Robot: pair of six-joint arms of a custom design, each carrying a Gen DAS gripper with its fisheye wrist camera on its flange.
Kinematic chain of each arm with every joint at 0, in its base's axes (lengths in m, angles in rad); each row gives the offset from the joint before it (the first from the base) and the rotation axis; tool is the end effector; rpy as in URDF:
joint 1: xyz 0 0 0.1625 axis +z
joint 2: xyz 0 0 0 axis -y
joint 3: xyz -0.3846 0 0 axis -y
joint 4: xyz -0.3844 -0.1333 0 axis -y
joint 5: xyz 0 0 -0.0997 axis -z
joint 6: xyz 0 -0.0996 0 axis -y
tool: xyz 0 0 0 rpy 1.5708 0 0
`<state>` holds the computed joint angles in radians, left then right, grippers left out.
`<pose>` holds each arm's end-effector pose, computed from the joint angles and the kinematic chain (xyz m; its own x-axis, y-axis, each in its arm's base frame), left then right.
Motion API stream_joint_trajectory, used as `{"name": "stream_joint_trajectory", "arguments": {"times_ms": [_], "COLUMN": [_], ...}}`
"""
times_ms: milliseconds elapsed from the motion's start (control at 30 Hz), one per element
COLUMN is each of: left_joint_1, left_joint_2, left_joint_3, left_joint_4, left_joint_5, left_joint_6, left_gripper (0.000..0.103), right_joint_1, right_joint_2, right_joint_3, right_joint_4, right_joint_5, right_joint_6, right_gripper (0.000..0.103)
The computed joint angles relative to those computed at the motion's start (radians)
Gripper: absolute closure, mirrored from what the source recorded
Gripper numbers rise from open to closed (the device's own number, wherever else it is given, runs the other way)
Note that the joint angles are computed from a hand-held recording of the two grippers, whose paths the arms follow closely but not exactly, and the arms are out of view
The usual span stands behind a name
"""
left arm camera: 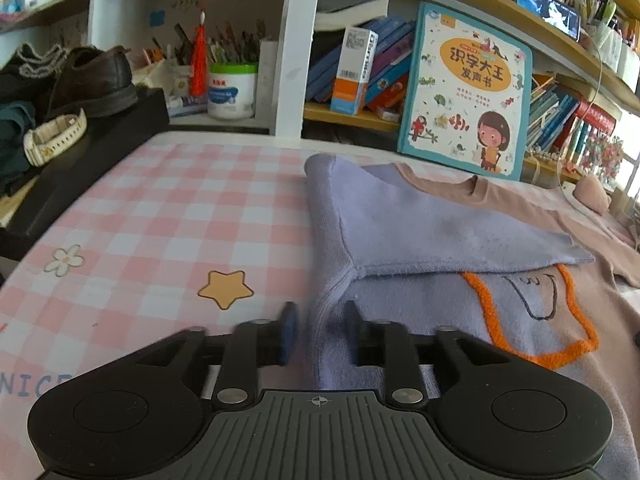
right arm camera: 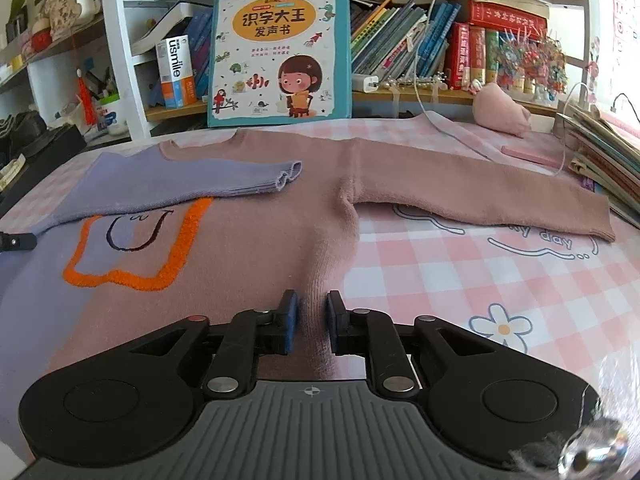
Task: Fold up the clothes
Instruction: 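Open the left gripper and withdraw it from the folded lavender side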
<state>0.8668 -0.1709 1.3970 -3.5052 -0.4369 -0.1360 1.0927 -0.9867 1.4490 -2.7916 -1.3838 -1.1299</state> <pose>-0.2257 -0.6112 -0.1010 -0.7642 -0.2523 -0.5936 0.3916 0.5498 -0.7378 -0.1853 -0.6876 0.3094 -0.6994 -0.4384 0.5645 -0.6997 0.5812 -0.4156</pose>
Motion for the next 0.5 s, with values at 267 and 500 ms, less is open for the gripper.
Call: {"name": "stream_joint_trajectory", "arguments": {"times_ms": [267,500], "left_joint_1": [-0.049,-0.077], "left_joint_2": [0.046,0.077], "left_joint_3": [-0.041,-0.090], "left_joint_4": [-0.210,-0.259], "left_joint_5": [0.036,-0.049], "left_joint_6": [0.191,0.315], "left_gripper": [0.034,0.024], "right_joint_1": [-0.010,-0.015], "right_joint_2": [-0.008,0.000], "right_joint_3": [-0.002,-0.029], "right_joint_4": [-0.030,-0.047], "right_joint_5": [0.016,0.023], "right_joint_6": [0.025,0.075], "right_gripper": [0.057,0.045]}}
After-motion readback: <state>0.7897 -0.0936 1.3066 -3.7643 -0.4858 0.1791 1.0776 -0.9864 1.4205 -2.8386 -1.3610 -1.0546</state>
